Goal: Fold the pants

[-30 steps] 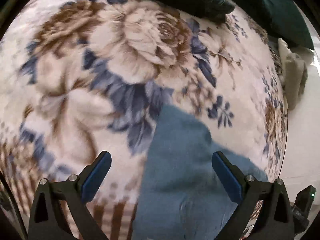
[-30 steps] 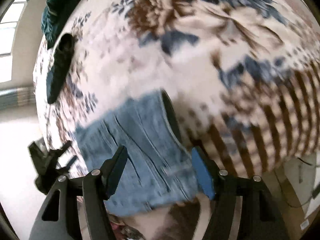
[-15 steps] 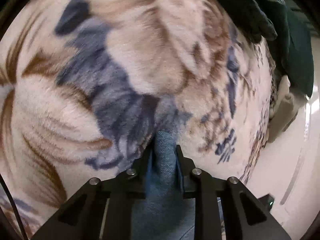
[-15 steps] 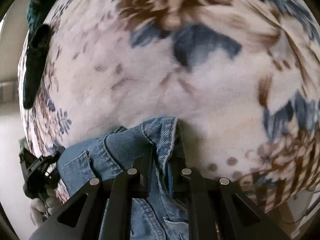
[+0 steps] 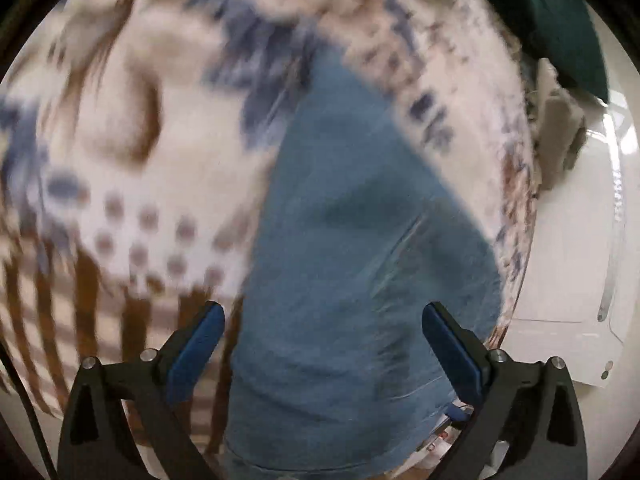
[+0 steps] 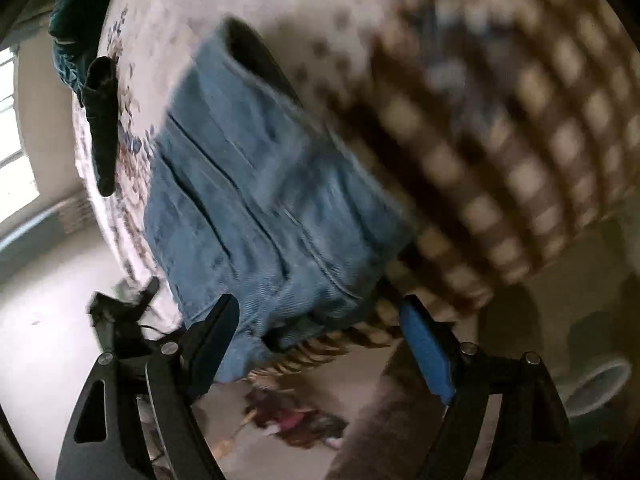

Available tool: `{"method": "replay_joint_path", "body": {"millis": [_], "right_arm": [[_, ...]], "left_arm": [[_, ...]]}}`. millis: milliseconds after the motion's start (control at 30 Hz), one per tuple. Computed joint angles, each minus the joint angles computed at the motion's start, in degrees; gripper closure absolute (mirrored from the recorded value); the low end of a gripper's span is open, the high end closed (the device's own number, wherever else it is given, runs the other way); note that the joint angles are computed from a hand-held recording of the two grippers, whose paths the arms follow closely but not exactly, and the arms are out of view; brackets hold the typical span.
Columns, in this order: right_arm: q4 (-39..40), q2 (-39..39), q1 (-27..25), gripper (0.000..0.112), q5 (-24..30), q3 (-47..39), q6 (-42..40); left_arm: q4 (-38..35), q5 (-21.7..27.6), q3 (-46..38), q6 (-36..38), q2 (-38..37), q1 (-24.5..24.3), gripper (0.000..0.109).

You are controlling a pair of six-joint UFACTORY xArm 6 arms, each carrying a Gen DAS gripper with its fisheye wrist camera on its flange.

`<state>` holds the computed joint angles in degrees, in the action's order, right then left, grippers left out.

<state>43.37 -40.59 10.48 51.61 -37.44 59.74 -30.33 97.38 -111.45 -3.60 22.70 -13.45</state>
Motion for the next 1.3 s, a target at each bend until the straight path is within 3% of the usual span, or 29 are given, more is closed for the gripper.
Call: {"method": "replay_joint_path", "body": {"millis": [100, 200, 267, 400, 567, 700, 767, 833, 900, 933, 967, 1000, 1167, 1300], "right_arm": [[8.9, 3.4, 4.7, 0.028, -11.6, 3.7, -8.8], [17.1, 8.7, 6.0, 0.022, -16.0, 3.6, -19.5], [18.1, 9.3, 6.5, 0.022, -18.6, 3.2, -19.1], [4.2, 7.3, 8.4, 0.036, -19.3, -0.6, -12.4], [-7.8, 11.8, 8.2, 0.037, -14.1, -7.6, -6.9], [5.4, 15.7, 5.8, 0.035, -14.3, -5.7, -15.3], [11.4, 15.1, 6.7, 0.036, -19.5, -2.8, -16.9], [9.5, 14.6, 7.8, 0.046, -21.3, -2.7, -15.6], [4.6, 14.1, 9.5, 0.064, -22.4, -3.1, -12.3], [3.4, 13.7, 10.8, 0.067, -24.8, -2.7, -9.9], [2.1, 13.7, 11.5, 0.07, -25.9, -2.9, -8.0], [-0.3, 13.4, 11.5, 0.072, -25.9, -3.1, -6.1], [-10.4, 18.2, 11.3, 0.076, -23.7, -10.8, 1.1], [-15.6, 21.3, 10.5, 0.078, -20.4, -18.9, 4.0]], "left_arm": [[-1.4, -2.7, 7.2, 1.0, -2.8, 1.0, 0.008], [-2.3, -1.7, 6.2, 2.4, -1.7, 1.6, 0.007], [-2.6, -0.5, 4.7, 3.5, -0.5, 1.8, 0.007], [-3.5, 0.7, 3.9, 3.7, 0.1, 2.5, 0.007], [-3.1, 0.8, 5.1, 5.3, -0.7, 2.8, 0.007], [-3.2, 0.0, 5.0, 4.7, -0.2, 1.8, 0.006], [-3.6, -0.7, 5.8, 4.6, -0.5, 1.6, 0.006], [-4.4, -1.5, 6.3, 5.4, -0.9, 1.3, 0.008], [-6.9, -2.4, 7.1, 7.8, -1.9, 1.2, 0.05], [-6.7, -2.7, 6.8, 8.7, -2.3, 0.9, 0.054], [-7.3, -3.0, 7.0, 9.4, -2.7, 0.9, 0.068], [-8.5, -3.0, 6.9, 9.7, -2.9, 1.1, 0.075], [-13.1, -2.3, 4.3, 8.5, -3.3, 2.8, 0.083], [-15.9, 0.9, -7.2, 6.3, 1.5, 3.6, 0.084]]}}
